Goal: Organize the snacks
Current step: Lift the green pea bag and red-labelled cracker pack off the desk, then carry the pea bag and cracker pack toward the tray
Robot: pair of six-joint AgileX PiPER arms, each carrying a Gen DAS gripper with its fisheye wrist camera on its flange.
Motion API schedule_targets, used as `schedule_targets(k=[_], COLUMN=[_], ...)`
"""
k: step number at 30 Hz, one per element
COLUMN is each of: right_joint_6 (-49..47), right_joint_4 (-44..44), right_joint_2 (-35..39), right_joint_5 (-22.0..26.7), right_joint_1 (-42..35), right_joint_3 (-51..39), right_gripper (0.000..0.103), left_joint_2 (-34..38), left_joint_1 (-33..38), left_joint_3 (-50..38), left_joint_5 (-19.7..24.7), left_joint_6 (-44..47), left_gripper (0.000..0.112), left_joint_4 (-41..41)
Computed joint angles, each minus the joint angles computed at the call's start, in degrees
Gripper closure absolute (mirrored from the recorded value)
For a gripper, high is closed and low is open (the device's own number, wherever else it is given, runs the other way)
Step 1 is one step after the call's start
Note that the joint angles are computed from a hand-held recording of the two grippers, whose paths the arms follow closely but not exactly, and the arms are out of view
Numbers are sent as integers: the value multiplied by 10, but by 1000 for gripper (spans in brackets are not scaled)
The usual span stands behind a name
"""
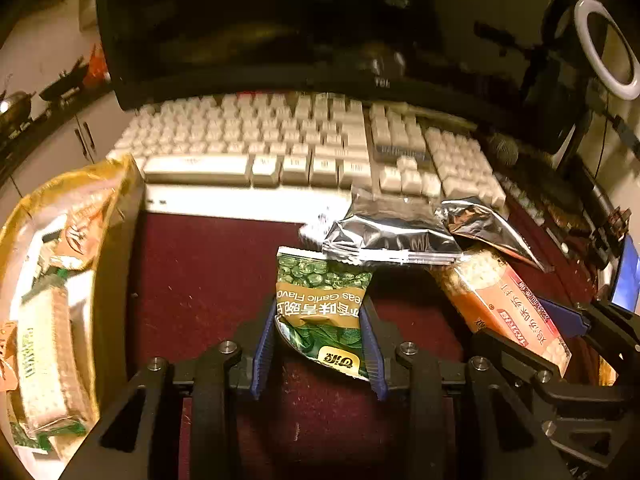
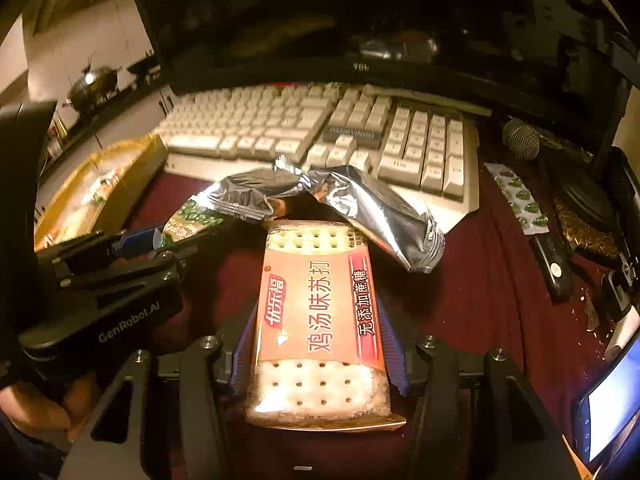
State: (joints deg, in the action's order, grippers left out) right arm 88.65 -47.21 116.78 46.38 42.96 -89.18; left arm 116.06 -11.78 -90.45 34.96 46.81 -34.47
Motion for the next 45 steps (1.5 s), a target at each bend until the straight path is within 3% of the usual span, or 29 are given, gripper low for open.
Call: schedule_targets(k=[6, 11, 17, 35, 45], right_joint_6=[78, 133, 136, 136, 151], right_joint_4=[-96, -162, -155, -163, -158], right_joint_2=[-20, -31, -33, -27, -36], right_joint_5=[9, 33, 30, 36, 29], right_joint_1=[25, 45, 40, 47, 43], right_joint_3=[22, 36, 37, 33, 41], right_gripper=[50, 50, 50, 50, 50], left_joint_2=[-45, -65, -74, -78, -109], left_joint_1=[12, 9, 0, -6, -8], left_joint_3=[66, 98, 117, 128, 167], left_joint_5=[-55, -89, -125, -156, -193], left_joint_6=[150, 229, 266, 277, 383], left_gripper=[71, 71, 71, 71, 71], left_joint_4=[-153, -220, -249, -263, -363])
